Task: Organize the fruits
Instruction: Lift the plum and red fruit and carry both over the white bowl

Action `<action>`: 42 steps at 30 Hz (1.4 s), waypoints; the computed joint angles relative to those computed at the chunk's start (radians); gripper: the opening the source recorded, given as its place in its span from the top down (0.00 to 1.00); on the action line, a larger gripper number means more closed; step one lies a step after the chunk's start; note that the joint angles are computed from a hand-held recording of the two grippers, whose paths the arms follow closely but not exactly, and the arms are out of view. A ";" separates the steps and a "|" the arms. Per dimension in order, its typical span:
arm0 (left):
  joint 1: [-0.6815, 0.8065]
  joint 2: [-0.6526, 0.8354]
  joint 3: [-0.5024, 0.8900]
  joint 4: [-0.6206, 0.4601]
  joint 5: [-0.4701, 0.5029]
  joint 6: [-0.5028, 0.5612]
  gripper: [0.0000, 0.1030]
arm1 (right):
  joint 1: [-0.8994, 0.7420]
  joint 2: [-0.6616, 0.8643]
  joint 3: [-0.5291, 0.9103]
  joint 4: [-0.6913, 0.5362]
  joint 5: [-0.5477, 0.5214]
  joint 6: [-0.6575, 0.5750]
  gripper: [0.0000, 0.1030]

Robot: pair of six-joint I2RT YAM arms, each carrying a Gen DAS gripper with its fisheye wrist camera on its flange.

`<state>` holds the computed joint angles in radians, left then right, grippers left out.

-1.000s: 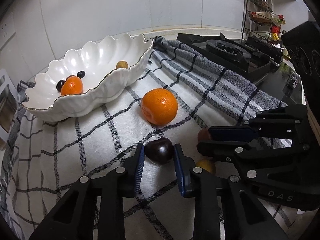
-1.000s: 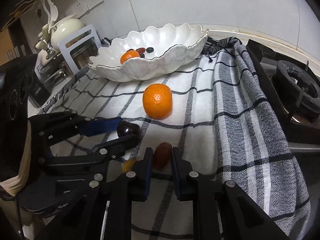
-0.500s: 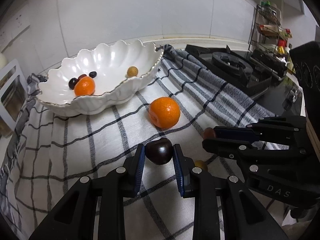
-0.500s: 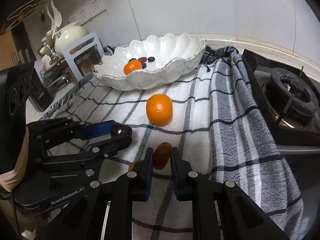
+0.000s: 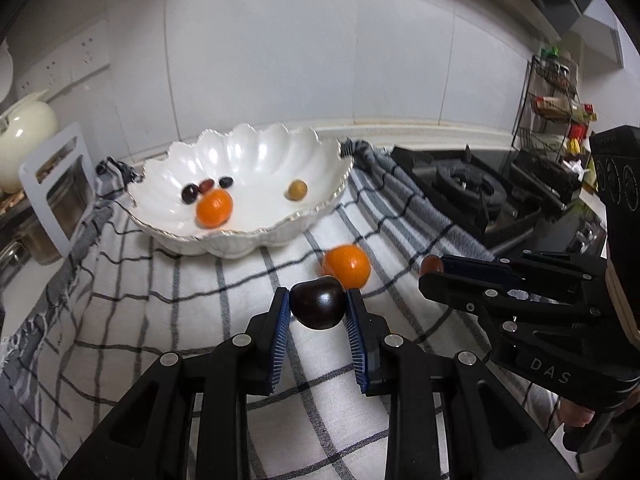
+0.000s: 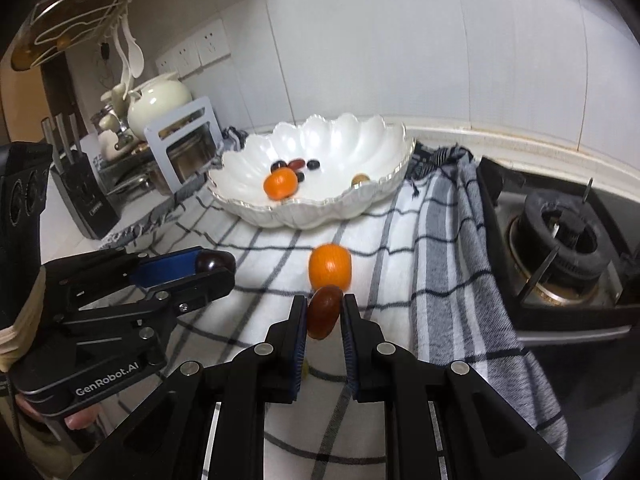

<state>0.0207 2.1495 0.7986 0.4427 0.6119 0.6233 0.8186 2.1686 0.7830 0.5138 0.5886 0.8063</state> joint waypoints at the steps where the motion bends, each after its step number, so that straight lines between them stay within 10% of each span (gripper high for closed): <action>1: 0.003 -0.013 -0.007 0.005 0.004 -0.008 0.72 | 0.001 -0.009 0.000 -0.003 0.007 -0.008 0.82; 21: -0.007 -0.123 0.027 0.069 0.000 -0.166 0.72 | -0.077 -0.134 0.039 0.012 0.072 -0.220 0.82; 42: -0.110 0.046 0.468 -0.215 -0.094 -0.274 0.72 | -0.279 -0.075 0.298 -0.127 -0.072 -0.366 0.82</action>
<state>-0.0890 2.1954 1.2671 0.2277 0.5178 0.3488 0.5393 2.0941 1.0808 0.3868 0.5166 0.4401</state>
